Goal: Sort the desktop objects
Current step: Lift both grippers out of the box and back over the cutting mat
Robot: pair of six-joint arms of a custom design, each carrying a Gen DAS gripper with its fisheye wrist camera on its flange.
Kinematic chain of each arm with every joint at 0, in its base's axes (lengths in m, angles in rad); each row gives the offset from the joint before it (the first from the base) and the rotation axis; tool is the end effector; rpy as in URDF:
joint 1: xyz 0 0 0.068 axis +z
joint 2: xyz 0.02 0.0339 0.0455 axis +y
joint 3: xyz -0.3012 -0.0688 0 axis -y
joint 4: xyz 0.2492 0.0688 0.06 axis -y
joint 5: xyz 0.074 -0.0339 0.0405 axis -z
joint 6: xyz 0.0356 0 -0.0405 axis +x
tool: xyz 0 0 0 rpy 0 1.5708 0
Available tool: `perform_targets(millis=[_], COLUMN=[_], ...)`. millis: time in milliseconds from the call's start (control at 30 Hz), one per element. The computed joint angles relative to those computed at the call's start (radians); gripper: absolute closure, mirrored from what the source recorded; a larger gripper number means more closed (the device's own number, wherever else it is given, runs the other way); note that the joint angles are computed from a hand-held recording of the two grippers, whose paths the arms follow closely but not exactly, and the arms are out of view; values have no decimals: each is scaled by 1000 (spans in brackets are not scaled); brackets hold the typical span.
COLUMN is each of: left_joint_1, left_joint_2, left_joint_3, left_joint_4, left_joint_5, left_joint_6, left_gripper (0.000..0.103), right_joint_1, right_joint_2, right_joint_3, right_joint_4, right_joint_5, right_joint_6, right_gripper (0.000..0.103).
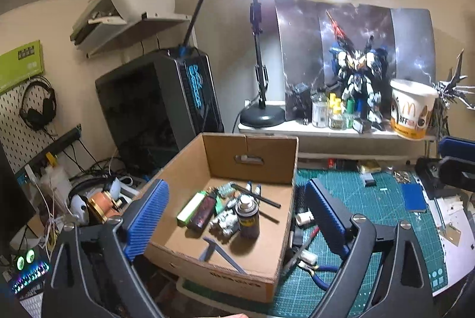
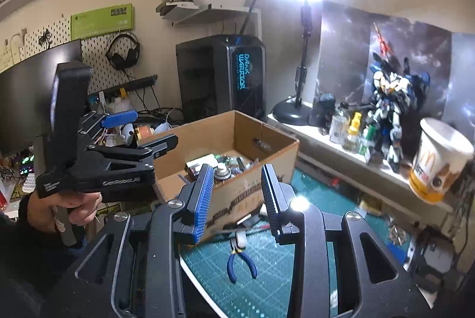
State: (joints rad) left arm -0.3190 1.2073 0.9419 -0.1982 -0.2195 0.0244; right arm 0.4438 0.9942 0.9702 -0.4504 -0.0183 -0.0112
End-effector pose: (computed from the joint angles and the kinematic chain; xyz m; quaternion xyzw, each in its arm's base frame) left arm 0.2554 -0.0762 0.3389 0.0877 0.8429 0.0155 0.5306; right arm 0.1838 0.0881 0.3699 -0.1971 0.8304 0.1195 0.5073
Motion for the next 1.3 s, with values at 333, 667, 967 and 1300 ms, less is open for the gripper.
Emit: perform_targets(millis=[333,667,967,1300], left_joint_1=[-28,-61,-62,-82], left_joint_2=[24,20,31,43], left_joint_3=[-82,-121,-119,-125], left_joint_4=[10,19,22,29], left_joint_5=[-7,-11,-23,-40], left_joint_6=[-25,-32,-34,-27], left_gripper=[8,8,8,8], right_joint_1=[37,-29,-108,-127], right_joint_2=[-127,-164,-163,-158], right_joint_3=[-106,-153,-152,-155], right_joint_4=[-77,-121,-136,-137], right_joint_5=[52,48,20,12], right_joint_6=[55,71,49,34], right_gripper=[71,70,70,69])
